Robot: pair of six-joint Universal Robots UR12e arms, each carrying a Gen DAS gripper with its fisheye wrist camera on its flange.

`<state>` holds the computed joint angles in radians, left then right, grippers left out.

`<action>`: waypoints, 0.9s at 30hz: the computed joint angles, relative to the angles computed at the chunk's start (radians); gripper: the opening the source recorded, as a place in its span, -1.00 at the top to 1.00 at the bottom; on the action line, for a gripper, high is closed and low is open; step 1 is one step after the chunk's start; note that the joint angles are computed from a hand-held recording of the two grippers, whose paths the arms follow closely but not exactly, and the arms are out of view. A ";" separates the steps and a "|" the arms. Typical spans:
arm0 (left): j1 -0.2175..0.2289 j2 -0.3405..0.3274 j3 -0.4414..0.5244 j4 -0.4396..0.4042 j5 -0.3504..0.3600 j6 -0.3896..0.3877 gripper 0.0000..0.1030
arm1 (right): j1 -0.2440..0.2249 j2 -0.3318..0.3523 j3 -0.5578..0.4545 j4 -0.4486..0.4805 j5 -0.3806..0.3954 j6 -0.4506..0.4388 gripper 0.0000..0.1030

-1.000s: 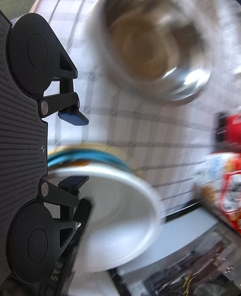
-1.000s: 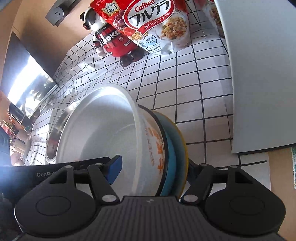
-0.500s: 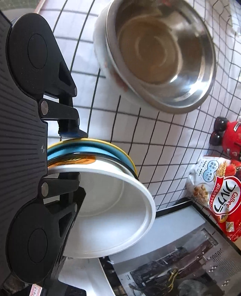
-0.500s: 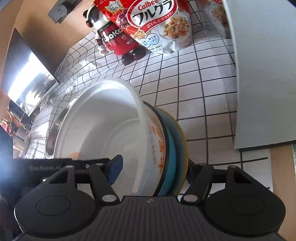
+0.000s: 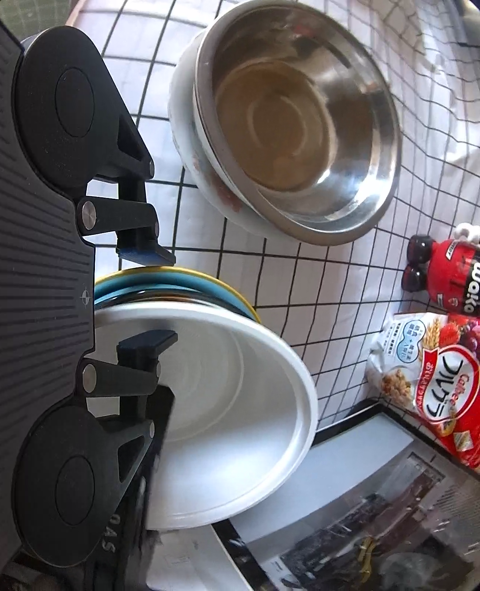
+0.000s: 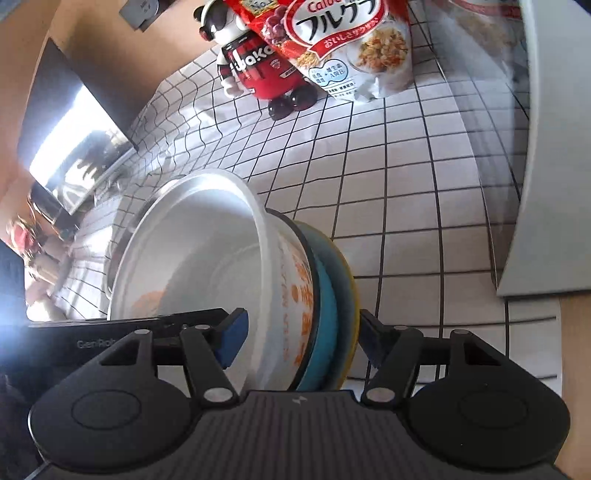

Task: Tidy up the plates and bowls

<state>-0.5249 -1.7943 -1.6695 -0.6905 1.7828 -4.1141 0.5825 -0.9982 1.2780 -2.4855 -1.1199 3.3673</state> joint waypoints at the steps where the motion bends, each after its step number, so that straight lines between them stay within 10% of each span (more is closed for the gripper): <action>1: 0.006 0.004 -0.011 0.022 -0.017 -0.011 0.24 | 0.001 0.004 -0.007 0.015 0.008 -0.003 -0.29; 15: 0.011 0.006 0.020 -0.076 -0.059 0.018 0.04 | 0.003 0.007 -0.021 0.050 -0.004 -0.008 -0.29; 22: 0.026 0.014 -0.036 0.048 -0.127 -0.048 -0.18 | -0.004 0.006 -0.012 0.050 0.035 -0.005 -0.29; 27: 0.036 0.011 -0.056 0.122 -0.168 -0.072 0.02 | -0.006 0.006 -0.006 0.039 0.053 0.010 -0.28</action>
